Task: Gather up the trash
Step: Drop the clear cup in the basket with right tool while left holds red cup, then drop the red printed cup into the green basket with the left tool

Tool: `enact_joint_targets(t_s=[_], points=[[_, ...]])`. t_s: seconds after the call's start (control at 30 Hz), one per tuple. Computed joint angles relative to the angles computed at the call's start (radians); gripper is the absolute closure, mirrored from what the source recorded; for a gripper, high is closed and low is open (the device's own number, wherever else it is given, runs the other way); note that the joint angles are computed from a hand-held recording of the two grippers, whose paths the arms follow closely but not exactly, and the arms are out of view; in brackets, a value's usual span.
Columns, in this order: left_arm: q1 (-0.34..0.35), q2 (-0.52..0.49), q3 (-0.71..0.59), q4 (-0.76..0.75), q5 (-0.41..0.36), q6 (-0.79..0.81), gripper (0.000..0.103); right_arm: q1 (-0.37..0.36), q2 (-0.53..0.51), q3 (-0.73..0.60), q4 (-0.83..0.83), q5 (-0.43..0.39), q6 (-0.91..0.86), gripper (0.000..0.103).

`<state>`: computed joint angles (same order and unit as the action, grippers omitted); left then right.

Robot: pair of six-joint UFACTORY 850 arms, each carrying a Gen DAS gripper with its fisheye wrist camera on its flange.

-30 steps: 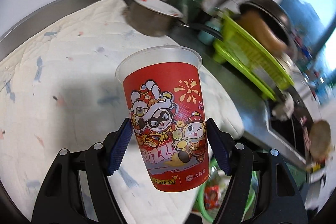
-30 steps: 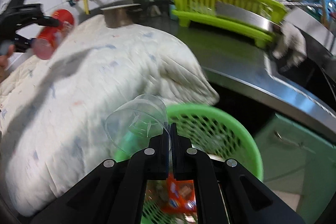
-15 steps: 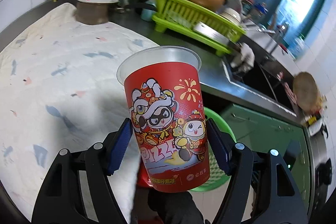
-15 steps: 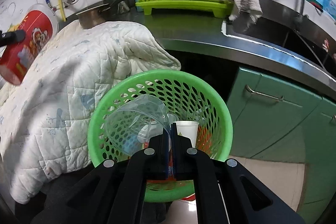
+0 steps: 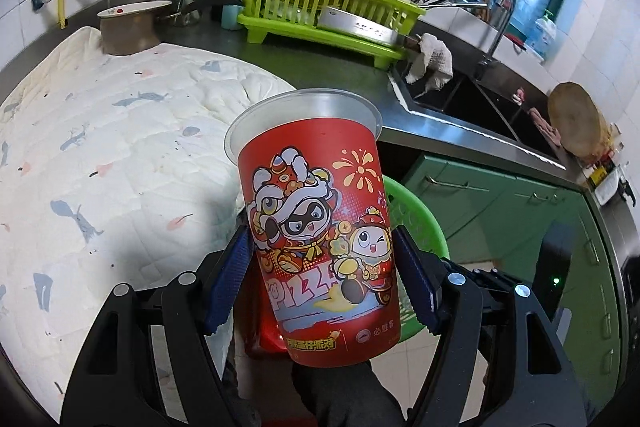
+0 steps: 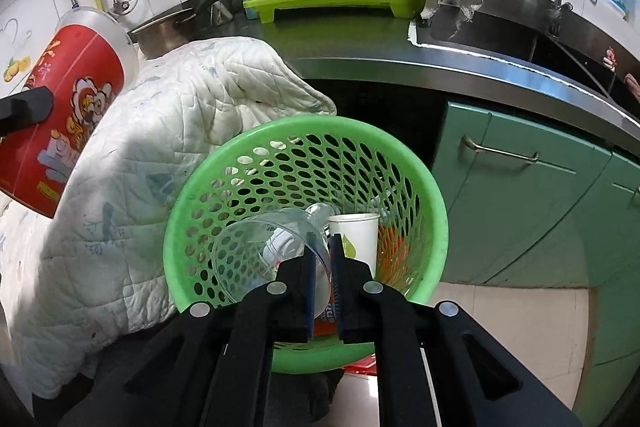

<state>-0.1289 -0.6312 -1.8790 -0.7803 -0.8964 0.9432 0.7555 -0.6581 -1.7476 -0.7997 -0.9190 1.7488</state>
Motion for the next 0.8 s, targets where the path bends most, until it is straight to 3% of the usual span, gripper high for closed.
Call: enact_joint_targets(t_s=[0.43,0.8], points=[[-0.009,-0.007,0.000,0.015,-0.009,-0.013,0.033,-0.009,0.007,0.017,0.004,0.002,0.021,0.089],[-0.012,-0.004,0.010,0.017,-0.010,-0.008,0.033,-0.003,0.005,0.009,-0.011,-0.010,0.038,0.063]])
